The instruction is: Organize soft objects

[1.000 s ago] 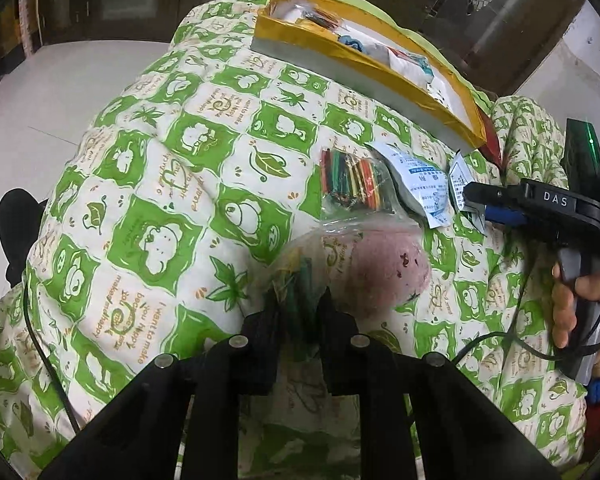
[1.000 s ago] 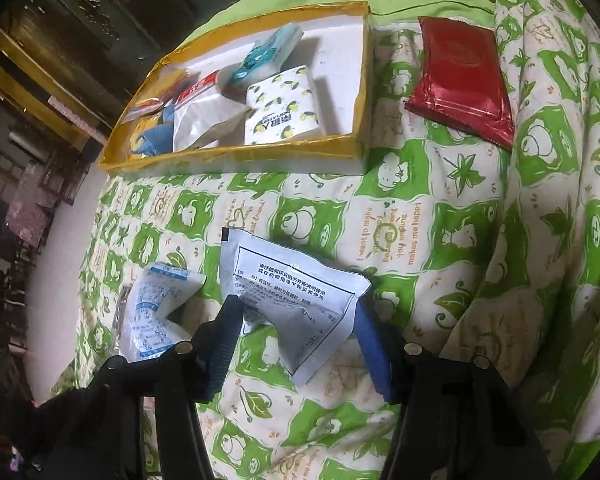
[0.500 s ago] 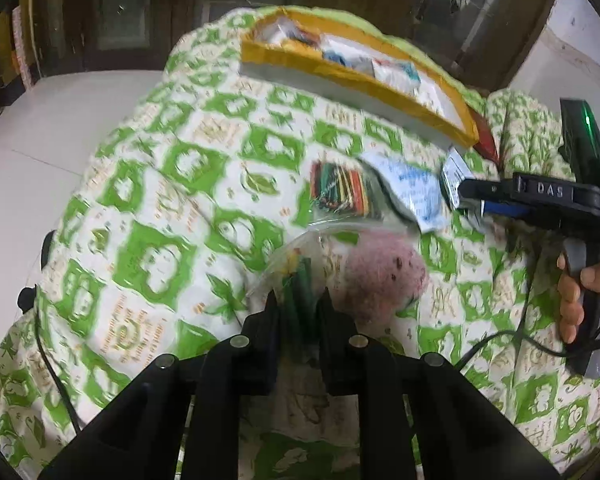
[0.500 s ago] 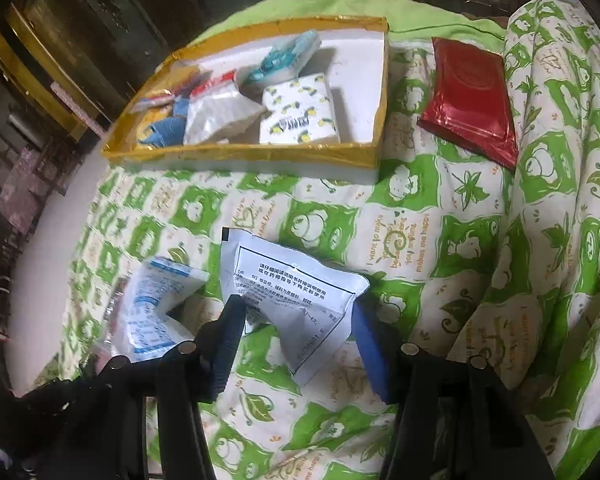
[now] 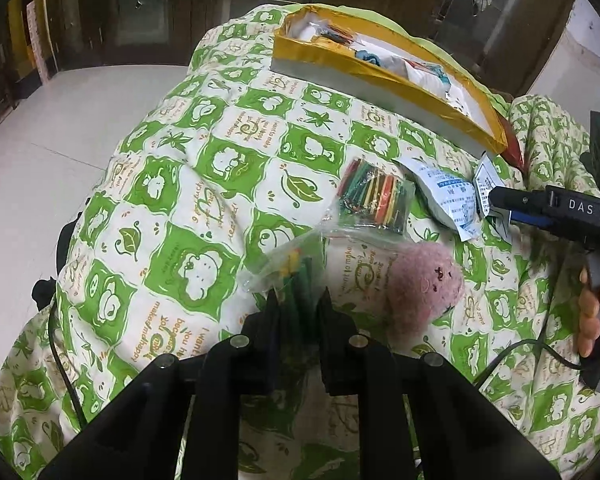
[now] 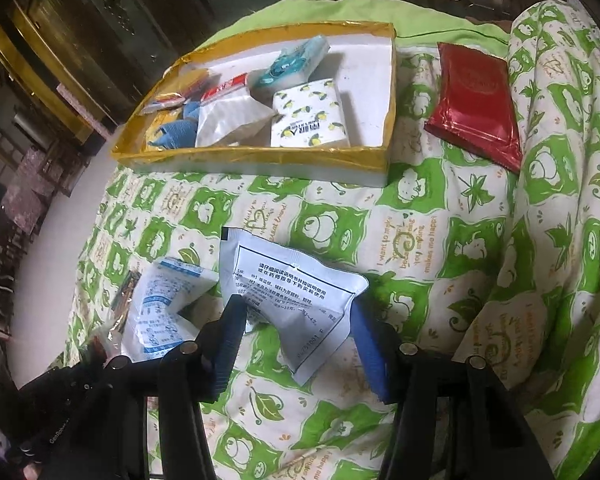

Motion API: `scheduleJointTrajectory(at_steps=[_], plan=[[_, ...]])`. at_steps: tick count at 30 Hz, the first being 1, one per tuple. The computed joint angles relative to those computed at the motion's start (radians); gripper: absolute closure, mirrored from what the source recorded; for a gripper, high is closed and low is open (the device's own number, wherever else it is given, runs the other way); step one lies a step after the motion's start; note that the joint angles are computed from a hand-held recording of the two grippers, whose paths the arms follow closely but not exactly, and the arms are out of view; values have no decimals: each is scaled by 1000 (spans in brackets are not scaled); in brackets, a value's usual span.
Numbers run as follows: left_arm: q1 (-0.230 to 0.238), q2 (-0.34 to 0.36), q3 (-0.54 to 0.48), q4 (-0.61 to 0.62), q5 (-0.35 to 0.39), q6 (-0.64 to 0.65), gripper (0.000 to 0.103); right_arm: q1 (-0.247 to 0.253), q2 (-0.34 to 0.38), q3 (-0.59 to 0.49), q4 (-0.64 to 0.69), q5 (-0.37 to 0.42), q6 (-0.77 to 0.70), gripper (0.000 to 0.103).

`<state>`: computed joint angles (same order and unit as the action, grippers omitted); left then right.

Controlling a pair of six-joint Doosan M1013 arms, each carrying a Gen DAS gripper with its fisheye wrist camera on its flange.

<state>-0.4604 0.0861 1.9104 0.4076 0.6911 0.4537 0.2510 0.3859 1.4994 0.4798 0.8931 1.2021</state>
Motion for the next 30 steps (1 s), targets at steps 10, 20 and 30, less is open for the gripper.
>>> scheduleJointTrajectory(at_steps=[10,20,30], plan=[[1,0,1,8,2,1,88,-2,-2,3,3,-4,4,46],[-4,-2,1,14,3,-9,88,-4,-1,1,4,-5,4,46],[-8,-9,5,22,-5,-19,88,-3,-3,3,4,-9,4,46]])
